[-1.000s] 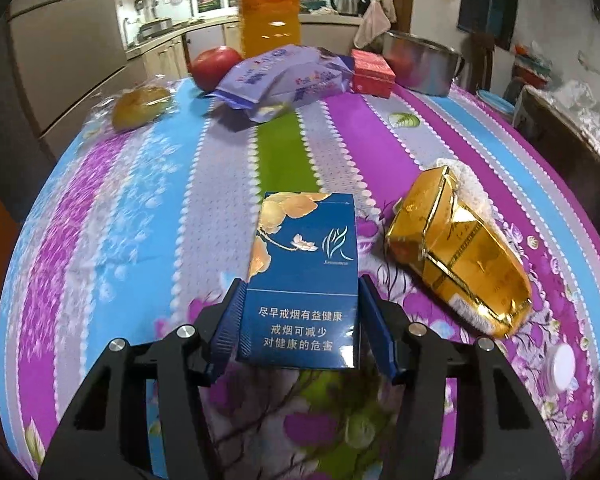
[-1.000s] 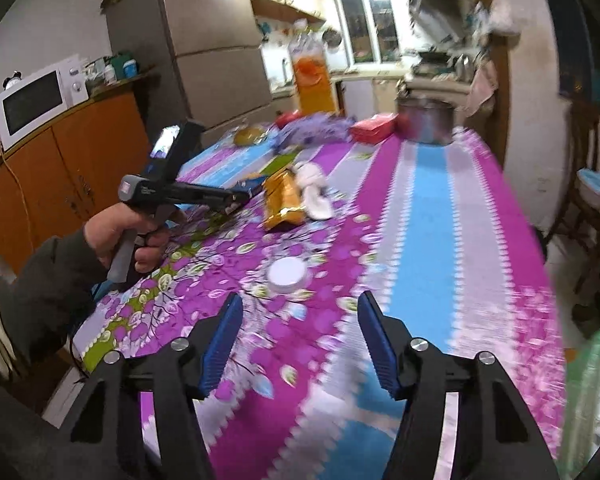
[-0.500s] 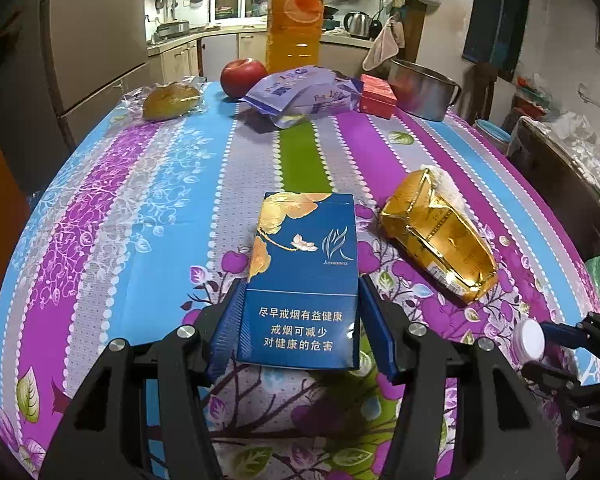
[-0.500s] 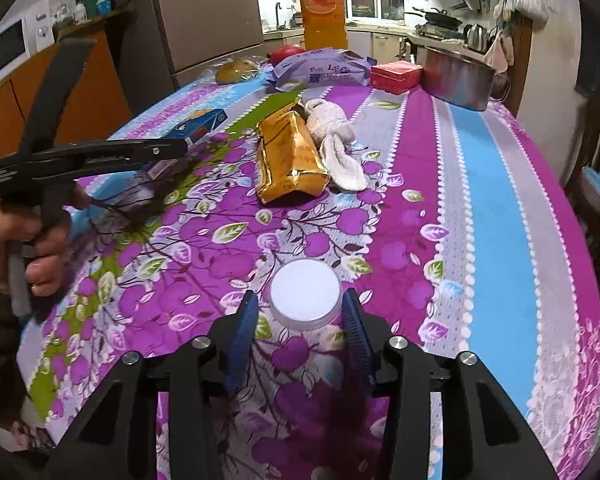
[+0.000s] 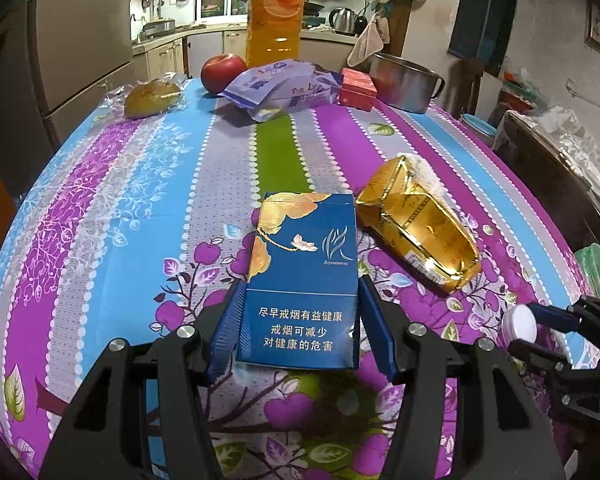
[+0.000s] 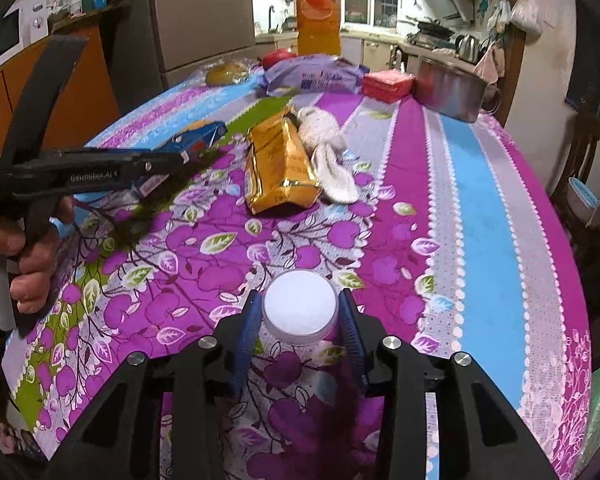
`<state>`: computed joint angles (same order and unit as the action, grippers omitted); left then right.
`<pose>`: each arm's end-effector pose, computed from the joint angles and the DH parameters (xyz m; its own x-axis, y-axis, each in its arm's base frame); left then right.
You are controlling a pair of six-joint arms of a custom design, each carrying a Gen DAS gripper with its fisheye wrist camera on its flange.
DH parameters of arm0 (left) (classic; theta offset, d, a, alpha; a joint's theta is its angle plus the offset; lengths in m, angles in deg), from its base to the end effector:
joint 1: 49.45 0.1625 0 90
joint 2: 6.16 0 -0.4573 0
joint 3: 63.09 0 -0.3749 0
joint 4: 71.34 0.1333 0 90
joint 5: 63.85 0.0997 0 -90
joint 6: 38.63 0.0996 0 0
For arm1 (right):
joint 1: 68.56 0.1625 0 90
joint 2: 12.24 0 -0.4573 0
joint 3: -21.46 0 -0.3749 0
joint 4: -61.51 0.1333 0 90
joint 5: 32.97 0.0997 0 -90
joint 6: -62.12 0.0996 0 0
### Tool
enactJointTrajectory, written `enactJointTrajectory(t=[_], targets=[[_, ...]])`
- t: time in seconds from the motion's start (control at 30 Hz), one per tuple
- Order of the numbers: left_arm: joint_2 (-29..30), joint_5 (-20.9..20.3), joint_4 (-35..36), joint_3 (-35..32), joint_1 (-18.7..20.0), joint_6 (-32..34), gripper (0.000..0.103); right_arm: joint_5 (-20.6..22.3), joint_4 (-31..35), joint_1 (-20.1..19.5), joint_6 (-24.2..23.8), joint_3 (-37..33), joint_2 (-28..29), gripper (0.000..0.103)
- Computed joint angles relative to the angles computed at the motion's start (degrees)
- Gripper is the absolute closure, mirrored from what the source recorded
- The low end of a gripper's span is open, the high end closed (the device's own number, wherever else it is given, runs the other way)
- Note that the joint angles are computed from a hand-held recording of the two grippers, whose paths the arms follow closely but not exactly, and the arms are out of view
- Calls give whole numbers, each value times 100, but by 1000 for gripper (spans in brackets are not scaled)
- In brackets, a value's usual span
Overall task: Collect trash
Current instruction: 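Carry the cigarette pack and white jar in both tools over the green bin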
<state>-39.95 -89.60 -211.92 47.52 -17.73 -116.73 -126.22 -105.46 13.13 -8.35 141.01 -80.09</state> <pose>-0.3385 -0.4714 -0.0311 -0.7238 -0.3421 -0.5992 0.2653 0.6637 -0.6993 0.0486 -0.5502 0.2445 -0.4523 -0.7871 0.4195 -0.8841 0.4577 -0.0944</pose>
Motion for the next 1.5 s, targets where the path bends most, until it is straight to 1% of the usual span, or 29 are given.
enactJointTrajectory(t=[0.17, 0.23, 0.33, 0.43, 0.5, 0.6, 0.7, 0.77, 0.8, 0.97, 1.13, 1.27, 1.37, 1.5], targets=[[31, 186, 406, -59, -218, -408, 49, 452, -199, -146, 57, 176, -264, 62], [46, 262, 530, -79, -325, -549, 49, 682, -303, -211, 42, 273, -447, 62], [96, 421, 928, -177, -547, -928, 49, 1026, -407, -290, 63, 378, -751, 62], [206, 553, 1089, -338, -719, -985, 49, 1297, -380, -362, 118, 401, -1027, 62], [298, 631, 1090, -476, -809, -880, 49, 1462, -363, -428, 166, 400, -1209, 62], [505, 754, 825, -748, -915, -440, 49, 1652, -325, -543, 237, 356, -1445, 62], [763, 828, 308, -1053, -980, 237, 49, 1793, -282, -684, 341, 268, -1649, 62], [933, 868, 89, -1274, -1006, 593, 49, 1901, -247, -805, 411, 189, -1789, 62], [1037, 864, -148, -1393, -1013, 876, 49, 1936, -233, -865, 433, 155, -1853, 62], [1495, 831, -887, -1998, -1029, 1858, 49, 2071, -156, -1158, 584, -76, -2070, 62], [1979, 687, -1516, -2738, -966, 2845, 49, 2179, -95, -1425, 637, -273, -2230, 62], [2421, 434, -1889, -3511, -897, 3649, 49, 2226, -23, -1651, 700, -498, -2309, 62], [2738, 273, -1953, -4092, -864, 4096, 49, 2215, 40, -1801, 787, -750, -2297, 62], [3168, 67, -1862, -4964, -815, 4612, 49, 2146, 200, -1984, 905, -1176, -2237, 62]])
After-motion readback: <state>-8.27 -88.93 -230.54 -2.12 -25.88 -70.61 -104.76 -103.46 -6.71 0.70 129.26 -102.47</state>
